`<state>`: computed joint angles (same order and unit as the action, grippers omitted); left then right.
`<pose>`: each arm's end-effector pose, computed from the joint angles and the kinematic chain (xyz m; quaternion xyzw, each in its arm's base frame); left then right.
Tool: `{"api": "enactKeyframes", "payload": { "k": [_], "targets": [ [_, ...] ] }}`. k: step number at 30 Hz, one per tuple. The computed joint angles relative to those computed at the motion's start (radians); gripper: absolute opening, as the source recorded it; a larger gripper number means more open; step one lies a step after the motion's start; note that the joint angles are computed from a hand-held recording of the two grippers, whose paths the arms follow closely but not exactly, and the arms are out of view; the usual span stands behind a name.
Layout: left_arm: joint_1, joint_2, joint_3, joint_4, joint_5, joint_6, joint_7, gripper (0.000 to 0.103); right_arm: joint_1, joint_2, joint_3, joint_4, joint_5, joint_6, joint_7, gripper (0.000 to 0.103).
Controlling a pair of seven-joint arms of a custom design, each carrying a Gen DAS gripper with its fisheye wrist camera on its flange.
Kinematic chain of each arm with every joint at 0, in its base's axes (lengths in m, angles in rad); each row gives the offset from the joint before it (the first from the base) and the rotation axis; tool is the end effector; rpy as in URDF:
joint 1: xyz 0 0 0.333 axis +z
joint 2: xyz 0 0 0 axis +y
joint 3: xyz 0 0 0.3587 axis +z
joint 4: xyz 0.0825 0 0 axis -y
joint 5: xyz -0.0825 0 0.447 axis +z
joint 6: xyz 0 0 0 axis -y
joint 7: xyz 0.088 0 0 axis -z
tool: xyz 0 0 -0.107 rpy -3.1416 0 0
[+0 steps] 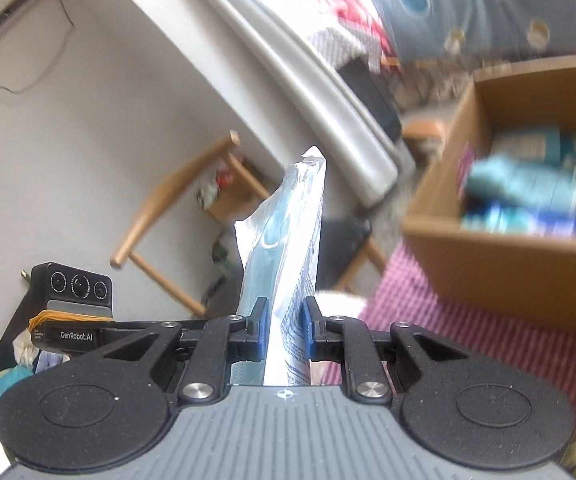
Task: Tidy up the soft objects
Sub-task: 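Grasp the face mask pack with the right gripper and lift it, then lower the face mask pack into the cardboard box and open the right gripper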
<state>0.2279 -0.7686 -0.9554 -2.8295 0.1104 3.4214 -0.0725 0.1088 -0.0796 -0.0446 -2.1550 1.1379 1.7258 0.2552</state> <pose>0.3029 -0.2979 0.4401 -0.7333 0.3971 -0.5423 0.1020 0.5503 0.1188 0.4696 -0.8083 0.2524 0.2263 0.4813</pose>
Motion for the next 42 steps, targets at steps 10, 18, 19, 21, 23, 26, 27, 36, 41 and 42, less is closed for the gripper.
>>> {"api": "enactKeyframes", "payload": {
  "k": [10, 18, 19, 21, 23, 26, 27, 36, 41, 42],
  "targets": [
    [0.243, 0.570, -0.045, 0.363, 0.027, 0.109, 0.595, 0.045, -0.060, 0.110, -0.025, 0.178, 0.127, 0.108, 0.055, 0.019],
    [0.015, 1.120, 0.130, 0.815, -0.138, -0.168, 1.125, 0.045, -0.122, 0.368, 0.025, 0.459, 0.055, 0.282, 0.222, 0.019],
    [0.003, 1.168, 0.141, 0.873, -0.110, -0.221, 1.131, 0.045, -0.126, 0.404, 0.035, 0.494, 0.039, 0.302, 0.246, 0.019],
    [-0.038, 1.255, 0.177, 0.982, -0.077, -0.322, 1.147, 0.045, -0.134, 0.468, 0.050, 0.560, 0.000, 0.339, 0.296, 0.019],
    [-0.063, 1.341, 0.188, 1.089, -0.089, -0.420, 1.190, 0.045, -0.137, 0.524, 0.062, 0.623, -0.051, 0.375, 0.338, 0.019],
    [-0.099, 1.449, 0.210, 1.228, -0.126, -0.540, 1.232, 0.045, -0.131, 0.574, 0.072, 0.677, -0.145, 0.441, 0.377, 0.020],
    [-0.117, 1.474, 0.226, 1.270, -0.137, -0.572, 1.235, 0.045, -0.125, 0.582, 0.075, 0.683, -0.177, 0.476, 0.380, 0.021],
    [-0.246, 1.566, 0.351, 1.464, -0.221, -0.732, 1.260, 0.046, -0.131, 0.544, 0.128, 0.637, -0.335, 0.637, 0.347, 0.057],
    [-0.283, 1.500, 0.410, 1.420, -0.261, -0.696, 1.285, 0.061, -0.128, 0.476, 0.146, 0.553, -0.314, 0.774, 0.258, 0.065],
    [-0.295, 1.475, 0.429, 1.396, -0.267, -0.670, 1.282, 0.067, -0.132, 0.461, 0.152, 0.538, -0.292, 0.798, 0.234, 0.065]
  ]
}}
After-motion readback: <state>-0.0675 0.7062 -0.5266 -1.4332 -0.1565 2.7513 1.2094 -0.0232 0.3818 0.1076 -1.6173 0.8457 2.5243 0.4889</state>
